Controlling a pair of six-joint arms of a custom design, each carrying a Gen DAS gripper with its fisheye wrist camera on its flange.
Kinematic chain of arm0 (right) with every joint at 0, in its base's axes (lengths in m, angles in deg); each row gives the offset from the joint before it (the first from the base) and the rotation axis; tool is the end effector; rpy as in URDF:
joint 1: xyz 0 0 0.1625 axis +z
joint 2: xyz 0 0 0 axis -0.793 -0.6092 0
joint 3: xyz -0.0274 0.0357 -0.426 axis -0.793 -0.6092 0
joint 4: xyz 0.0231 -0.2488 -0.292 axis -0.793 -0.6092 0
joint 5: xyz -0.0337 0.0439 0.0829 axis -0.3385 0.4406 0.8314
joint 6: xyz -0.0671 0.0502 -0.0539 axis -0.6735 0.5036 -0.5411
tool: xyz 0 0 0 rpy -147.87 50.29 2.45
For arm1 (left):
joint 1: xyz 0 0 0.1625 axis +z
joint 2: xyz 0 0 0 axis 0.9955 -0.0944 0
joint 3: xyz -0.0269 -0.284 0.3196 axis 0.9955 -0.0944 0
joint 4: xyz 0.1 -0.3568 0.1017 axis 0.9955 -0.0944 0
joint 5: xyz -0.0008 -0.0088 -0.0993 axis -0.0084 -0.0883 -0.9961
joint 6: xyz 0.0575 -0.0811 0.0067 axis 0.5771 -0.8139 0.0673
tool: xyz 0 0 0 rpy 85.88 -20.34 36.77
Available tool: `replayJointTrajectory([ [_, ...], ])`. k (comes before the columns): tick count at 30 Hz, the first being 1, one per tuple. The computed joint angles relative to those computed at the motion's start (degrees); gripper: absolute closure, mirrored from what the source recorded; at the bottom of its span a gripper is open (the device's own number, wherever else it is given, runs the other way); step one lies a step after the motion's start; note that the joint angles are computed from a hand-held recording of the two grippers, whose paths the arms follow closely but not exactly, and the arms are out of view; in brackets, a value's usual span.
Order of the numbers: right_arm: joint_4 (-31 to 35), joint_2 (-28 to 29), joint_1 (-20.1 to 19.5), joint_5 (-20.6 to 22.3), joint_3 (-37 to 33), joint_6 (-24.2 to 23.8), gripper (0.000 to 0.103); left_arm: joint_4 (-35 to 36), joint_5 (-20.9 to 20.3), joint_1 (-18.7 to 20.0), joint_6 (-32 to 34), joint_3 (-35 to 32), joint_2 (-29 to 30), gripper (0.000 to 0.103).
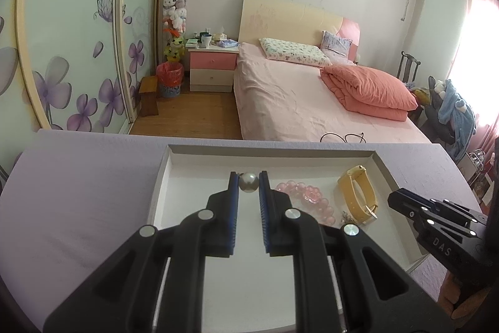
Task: Organize jewelry
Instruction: 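Place the silver charm in the tray with the right tool while the left tool drops the pearl earring there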
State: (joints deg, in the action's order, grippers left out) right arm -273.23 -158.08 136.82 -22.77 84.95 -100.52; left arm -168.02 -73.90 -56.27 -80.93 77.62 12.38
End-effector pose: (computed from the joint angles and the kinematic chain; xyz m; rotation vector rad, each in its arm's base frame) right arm 0.0692 -0.4844 0.2827 0.7420 -2.4591 0.8230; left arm -0.3717 -0.4546 0.0147 0.1715 2.2045 -1.1552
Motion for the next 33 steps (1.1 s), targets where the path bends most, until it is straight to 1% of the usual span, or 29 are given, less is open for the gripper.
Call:
replayJointTrajectory([
  [1, -0.9, 0.0, 0.0, -0.1, 0.4, -0.5, 0.079, 0.3, -0.2, 0.1, -0.2, -0.1, 0.0, 0.09],
  [5, -1.4, 0.2, 0.0, 0.0, 0.2, -1.2, 0.077, 0.6, -0.9, 0.9, 0.5, -1.1, 0.8, 0.09],
  [8, -1.8, 0.2, -0.1, 0.1, 0.4, -1.4, 0.072, 2.0, -1.6, 1.5, -0.2, -1.8, 1.4, 0.09],
  [12, -3.1, 0.5, -0.3, -0.3, 0.9, -2.3, 0.072, 2.6, -3.3, 2.4, -0.6, -2.4, 2.2, 0.09],
  [16, -3.0, 0.6, -0.8, -0.3, 1.0, -2.8, 0.072, 4.2, -4.3, 3.1, -1.5, -3.1, 2.6, 0.089],
  [17, -3.0, 0.6, -1.0, -0.3, 1.1, -2.9, 0.072, 4.7, -4.1, 3.1, -2.2, -3.1, 2.7, 0.086],
  [18, -3.1, 0.5, -1.2, -0.2, 1.2, -3.1, 0.072, 5.3, -3.9, 3.0, -3.1, -3.1, 2.7, 0.078],
  [19, -3.2, 0.5, -1.3, -0.2, 1.3, -3.2, 0.072, 5.5, -3.6, 3.0, -3.4, -3.0, 2.6, 0.073],
  [20, -3.2, 0.4, -1.4, -0.2, 1.3, -3.1, 0.072, 6.0, -3.2, 2.8, -4.2, -2.9, 2.5, 0.066],
  [27, -3.2, -0.4, -1.9, 0.3, 1.8, -2.8, 0.072, 8.1, -2.5, 1.7, -8.1, -1.0, 0.7, 0.059],
  [29, -3.0, -1.2, -2.2, 0.6, 2.2, -2.6, 0.072, 9.4, -2.2, 1.0, -9.3, -0.3, -0.1, 0.058],
  [30, -2.7, -1.9, -2.4, 0.9, 2.5, -2.6, 0.071, 10.0, -2.1, 0.6, -10.1, 0.3, -0.6, 0.056],
  [33, -2.8, -3.9, -3.2, 1.8, 3.6, -2.9, 0.064, 12.7, -1.6, -1.2, -13.0, 2.2, -2.4, 0.052],
])
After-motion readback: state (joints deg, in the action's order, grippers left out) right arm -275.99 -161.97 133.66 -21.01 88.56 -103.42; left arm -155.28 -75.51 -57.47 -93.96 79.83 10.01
